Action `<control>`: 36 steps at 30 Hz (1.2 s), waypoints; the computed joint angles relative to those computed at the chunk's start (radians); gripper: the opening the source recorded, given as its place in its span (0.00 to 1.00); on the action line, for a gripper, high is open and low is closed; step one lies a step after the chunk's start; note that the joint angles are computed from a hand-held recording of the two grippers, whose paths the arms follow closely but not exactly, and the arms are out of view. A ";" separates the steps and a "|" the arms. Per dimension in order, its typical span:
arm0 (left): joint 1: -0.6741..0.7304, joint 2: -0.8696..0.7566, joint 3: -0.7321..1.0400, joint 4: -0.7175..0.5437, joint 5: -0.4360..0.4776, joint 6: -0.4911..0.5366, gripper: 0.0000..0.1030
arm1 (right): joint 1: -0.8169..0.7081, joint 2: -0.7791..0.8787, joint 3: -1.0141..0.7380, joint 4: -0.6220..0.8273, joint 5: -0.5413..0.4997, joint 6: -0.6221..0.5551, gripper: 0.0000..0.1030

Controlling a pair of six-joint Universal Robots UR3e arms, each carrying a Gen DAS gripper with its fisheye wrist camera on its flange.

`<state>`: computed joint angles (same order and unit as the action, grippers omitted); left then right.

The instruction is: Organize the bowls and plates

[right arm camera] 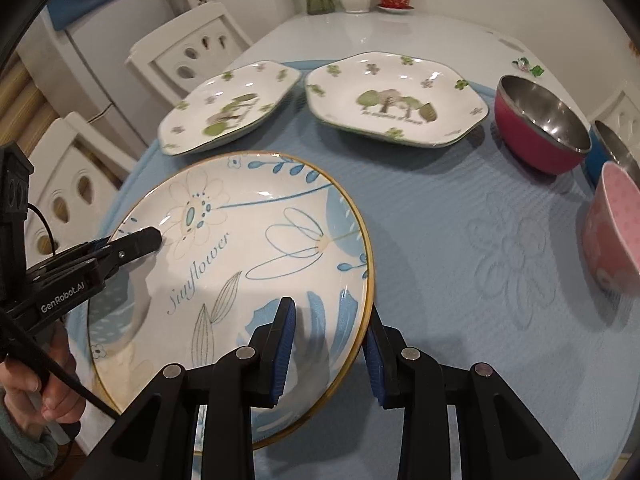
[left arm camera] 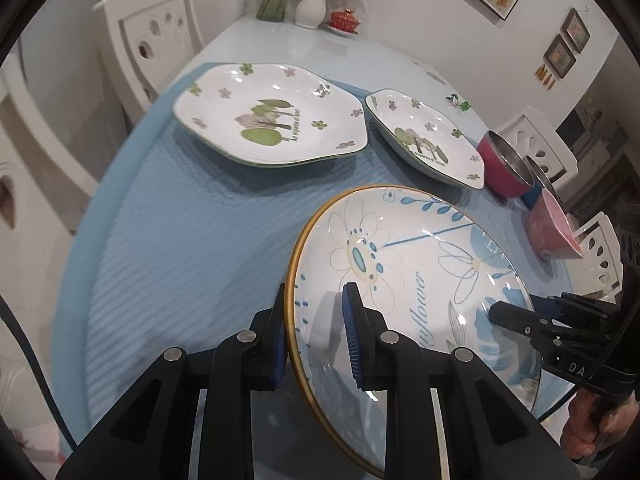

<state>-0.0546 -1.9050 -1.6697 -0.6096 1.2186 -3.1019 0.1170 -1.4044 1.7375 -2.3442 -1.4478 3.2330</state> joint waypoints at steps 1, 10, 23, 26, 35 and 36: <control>0.008 0.029 -0.027 -0.007 0.001 0.009 0.20 | 0.018 -0.019 0.014 0.004 -0.003 0.011 0.31; 0.112 0.283 -0.223 -0.082 -0.030 0.083 0.20 | 0.134 -0.094 0.068 0.026 0.006 0.053 0.31; 0.081 0.235 -0.330 -0.001 -0.003 0.058 0.21 | 0.118 -0.097 0.150 0.029 0.000 0.087 0.30; 0.079 0.234 -0.322 -0.035 -0.012 0.067 0.21 | 0.083 -0.119 0.178 0.048 0.039 0.100 0.30; 0.158 0.341 -0.301 -0.097 -0.028 0.089 0.22 | 0.103 -0.187 0.106 0.120 -0.078 0.048 0.30; 0.166 0.352 -0.292 -0.106 -0.035 0.093 0.22 | 0.110 -0.191 0.092 0.127 -0.101 0.042 0.30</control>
